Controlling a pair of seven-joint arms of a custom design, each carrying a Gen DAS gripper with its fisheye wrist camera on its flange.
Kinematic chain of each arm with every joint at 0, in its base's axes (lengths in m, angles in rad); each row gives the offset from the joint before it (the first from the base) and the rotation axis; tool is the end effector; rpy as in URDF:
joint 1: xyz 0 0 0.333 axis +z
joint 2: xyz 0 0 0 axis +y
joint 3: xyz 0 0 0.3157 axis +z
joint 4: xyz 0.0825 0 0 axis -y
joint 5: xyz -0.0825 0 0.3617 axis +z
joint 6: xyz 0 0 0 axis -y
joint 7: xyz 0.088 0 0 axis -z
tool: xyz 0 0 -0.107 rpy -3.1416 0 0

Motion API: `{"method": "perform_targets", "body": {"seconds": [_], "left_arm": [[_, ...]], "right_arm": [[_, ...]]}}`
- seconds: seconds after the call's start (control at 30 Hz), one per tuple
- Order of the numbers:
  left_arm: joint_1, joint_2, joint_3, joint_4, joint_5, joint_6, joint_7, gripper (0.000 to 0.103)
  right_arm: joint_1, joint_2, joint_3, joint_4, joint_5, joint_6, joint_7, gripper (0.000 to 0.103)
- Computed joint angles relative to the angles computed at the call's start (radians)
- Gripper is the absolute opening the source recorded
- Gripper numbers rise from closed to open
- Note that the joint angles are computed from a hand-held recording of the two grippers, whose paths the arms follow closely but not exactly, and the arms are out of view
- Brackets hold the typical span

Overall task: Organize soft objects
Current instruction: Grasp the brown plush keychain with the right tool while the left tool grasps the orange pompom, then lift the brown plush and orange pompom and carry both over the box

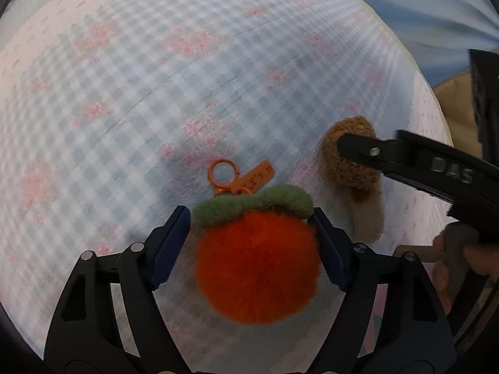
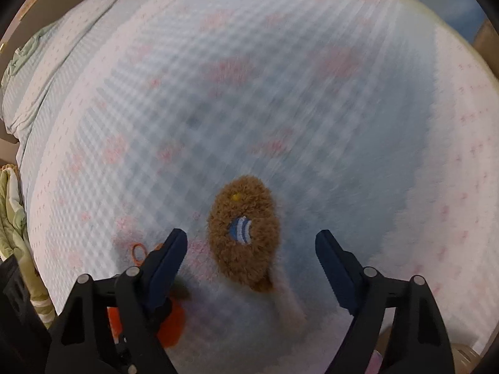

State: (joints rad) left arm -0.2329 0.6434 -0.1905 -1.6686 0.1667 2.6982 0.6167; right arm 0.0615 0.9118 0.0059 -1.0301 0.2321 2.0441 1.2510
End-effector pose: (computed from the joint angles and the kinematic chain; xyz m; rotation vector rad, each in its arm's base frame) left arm 0.6445 -0.2728 0.2934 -2.5837 1.6127 -0.6164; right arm 0.7636 0.0626 0.3108 -2.3305 1.7383 0.0760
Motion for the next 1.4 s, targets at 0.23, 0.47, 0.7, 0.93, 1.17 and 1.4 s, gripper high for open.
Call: {"method": "perform_targets", "body": {"seconds": [0.23, 0.47, 0.7, 0.93, 1.17, 1.4], "left_arm": [[-0.020, 0.030, 0.010, 0.034, 0.033, -0.021, 0.019, 0.026], [-0.026, 0.018, 0.014, 0.011, 0.054, 0.027, 0.029, 0.018], [-0.007, -0.024, 0.011, -0.040, 0.051, 0.076, 0.041, 0.013], [0.012, -0.089, 0.008, -0.112, 0.053, 0.131, 0.057, 0.011], [0.020, -0.191, 0.002, -0.177, 0.058, 0.151, 0.076, 0.011], [0.036, -0.324, -0.018, -0.187, 0.060, 0.125, 0.150, 0.011]], "right_arm": [[0.017, 0.009, -0.007, -0.023, -0.020, 0.033, -0.011, 0.045], [0.025, -0.042, -0.006, -0.117, -0.018, 0.097, -0.022, 0.038], [0.018, -0.138, -0.001, -0.250, 0.018, 0.176, -0.014, 0.037], [0.009, -0.225, 0.001, -0.347, 0.048, 0.235, -0.022, 0.037], [-0.003, -0.354, 0.001, -0.466, 0.091, 0.297, -0.016, 0.037], [-0.003, -0.582, -0.010, -0.633, 0.137, 0.361, 0.022, 0.037]]}}
